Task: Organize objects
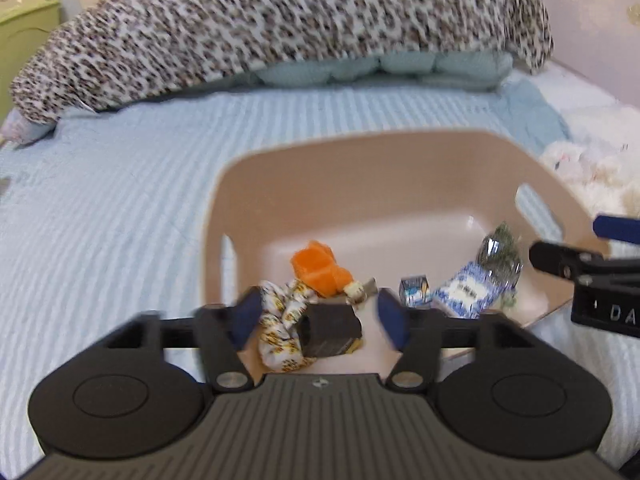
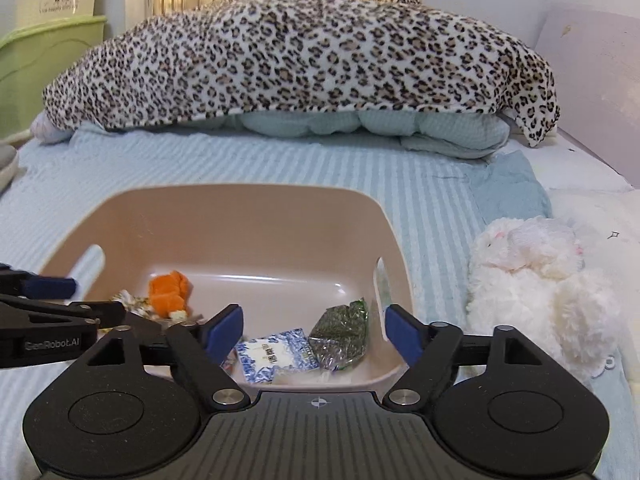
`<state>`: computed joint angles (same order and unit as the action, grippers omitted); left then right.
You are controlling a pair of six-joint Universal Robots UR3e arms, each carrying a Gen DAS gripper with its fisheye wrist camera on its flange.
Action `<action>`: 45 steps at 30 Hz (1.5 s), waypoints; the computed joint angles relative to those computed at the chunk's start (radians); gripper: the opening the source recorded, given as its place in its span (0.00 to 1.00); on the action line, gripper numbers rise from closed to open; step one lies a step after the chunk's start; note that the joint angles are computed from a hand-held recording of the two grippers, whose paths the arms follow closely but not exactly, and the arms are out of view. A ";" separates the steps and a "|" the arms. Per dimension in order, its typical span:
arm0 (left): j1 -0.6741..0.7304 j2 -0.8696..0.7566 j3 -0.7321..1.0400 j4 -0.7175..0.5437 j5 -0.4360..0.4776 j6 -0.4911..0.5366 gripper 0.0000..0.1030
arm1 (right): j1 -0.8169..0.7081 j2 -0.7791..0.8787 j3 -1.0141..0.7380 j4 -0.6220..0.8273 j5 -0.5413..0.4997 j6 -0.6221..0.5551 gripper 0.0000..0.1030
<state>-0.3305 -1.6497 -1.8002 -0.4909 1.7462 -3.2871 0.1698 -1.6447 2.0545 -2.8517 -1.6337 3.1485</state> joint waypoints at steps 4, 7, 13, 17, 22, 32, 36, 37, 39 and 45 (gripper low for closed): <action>-0.014 0.100 -0.032 -0.040 0.012 -0.016 0.69 | 0.015 -0.106 0.033 0.062 -0.013 -0.008 0.87; -0.019 0.173 -0.067 -0.069 0.000 -0.028 0.70 | 0.032 -0.189 0.065 0.103 -0.025 -0.007 0.95; -0.070 0.302 -0.127 -0.123 0.047 -0.049 0.70 | 0.049 -0.385 0.127 0.218 -0.026 0.030 1.00; -0.128 0.355 -0.138 -0.180 0.105 -0.079 0.70 | 0.024 -0.511 0.140 0.344 0.031 0.060 1.00; -0.197 0.418 -0.154 -0.252 0.142 -0.128 0.70 | 0.095 -0.593 0.152 0.417 -0.025 0.092 1.00; -0.376 0.490 -0.149 -0.383 0.256 -0.275 0.69 | 0.237 -0.722 0.157 0.596 -0.141 0.180 1.00; -0.414 0.527 -0.142 -0.426 0.263 -0.314 0.70 | 0.263 -0.771 0.153 0.670 -0.152 0.197 1.00; -0.423 0.534 -0.138 -0.438 0.265 -0.322 0.70 | 0.263 -0.788 0.152 0.694 -0.150 0.199 1.00; -0.455 0.538 -0.129 -0.453 0.290 -0.340 0.70 | 0.284 -0.811 0.150 0.721 -0.161 0.219 1.00; -0.528 0.556 -0.117 -0.501 0.347 -0.425 0.70 | 0.368 -0.833 0.130 0.768 -0.205 0.285 1.00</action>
<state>-0.8586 -1.0941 -1.9173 -0.9919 2.0936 -3.7124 0.5376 -2.4777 2.1849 -2.0837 -1.8383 3.4339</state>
